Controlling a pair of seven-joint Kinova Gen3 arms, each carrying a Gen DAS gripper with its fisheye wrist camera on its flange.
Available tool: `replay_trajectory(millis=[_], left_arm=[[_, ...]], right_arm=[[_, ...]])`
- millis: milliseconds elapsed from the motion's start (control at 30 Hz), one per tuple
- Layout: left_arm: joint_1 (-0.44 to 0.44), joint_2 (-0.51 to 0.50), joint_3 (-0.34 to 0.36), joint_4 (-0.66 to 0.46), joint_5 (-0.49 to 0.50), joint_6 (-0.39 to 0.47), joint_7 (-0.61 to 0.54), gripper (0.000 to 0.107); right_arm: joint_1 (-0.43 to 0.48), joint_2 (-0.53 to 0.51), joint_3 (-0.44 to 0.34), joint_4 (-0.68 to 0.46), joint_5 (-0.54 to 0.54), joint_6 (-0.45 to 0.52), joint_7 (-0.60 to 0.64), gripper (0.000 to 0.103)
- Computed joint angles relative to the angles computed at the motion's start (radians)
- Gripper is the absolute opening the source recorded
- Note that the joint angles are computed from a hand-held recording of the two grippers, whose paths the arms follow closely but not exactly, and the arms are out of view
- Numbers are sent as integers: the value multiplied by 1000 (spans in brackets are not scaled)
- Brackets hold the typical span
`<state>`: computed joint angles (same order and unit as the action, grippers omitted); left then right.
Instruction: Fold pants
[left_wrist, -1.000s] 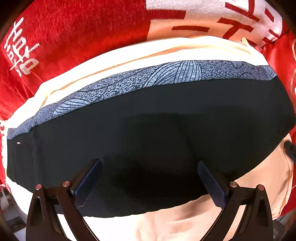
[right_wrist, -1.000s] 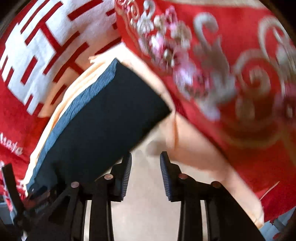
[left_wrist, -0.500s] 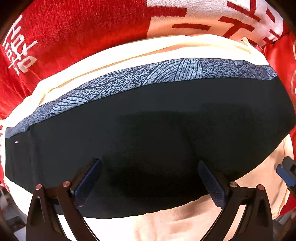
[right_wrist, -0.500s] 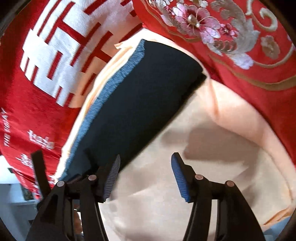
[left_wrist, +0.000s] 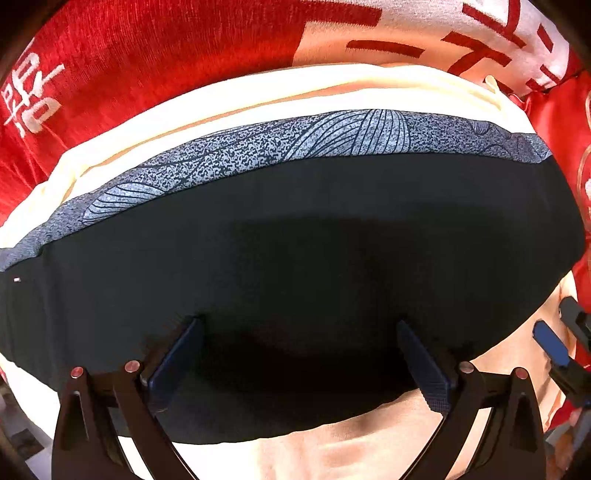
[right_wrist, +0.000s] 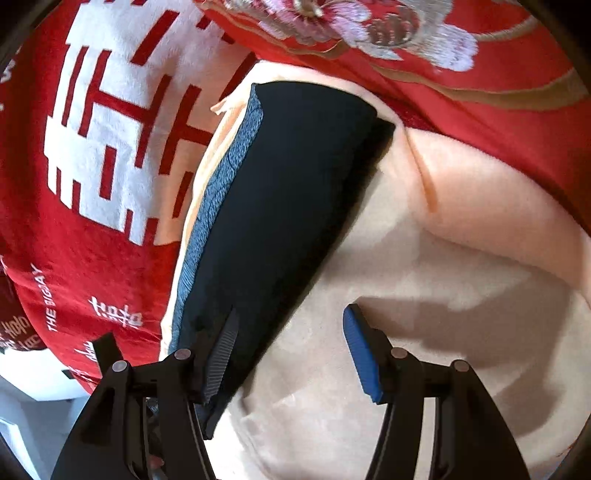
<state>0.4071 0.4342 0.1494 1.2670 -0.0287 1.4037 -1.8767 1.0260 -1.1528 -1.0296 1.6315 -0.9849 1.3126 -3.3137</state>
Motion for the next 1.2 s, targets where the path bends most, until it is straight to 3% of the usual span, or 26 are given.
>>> replay_trajectory(millis=[433,700,767,900,967,1200], left_arm=[[-40,4,-3,36,24,-59,-53,103],[-48,5,-4,48,29,-81,-64,103],[-46,6,-6,45,27,-80,-57,103],[-48,6,-5,39,27,-73,-56,103],[-51,6,-4,38,31,-72,-59,103],[-50,-2,-4,51,30,-91,-58,103]], right_arm=[[27,-83,26,47,66,-55,7,64],[92,-43,12,32,68,-26,8,66],[109,-4,-5,6,71,5,23,57],[98,14,-7,24,44,21,40,21],[70,-5,12,56,33,-16,36,17],[59,35,-4,15,83,-44,120,17]])
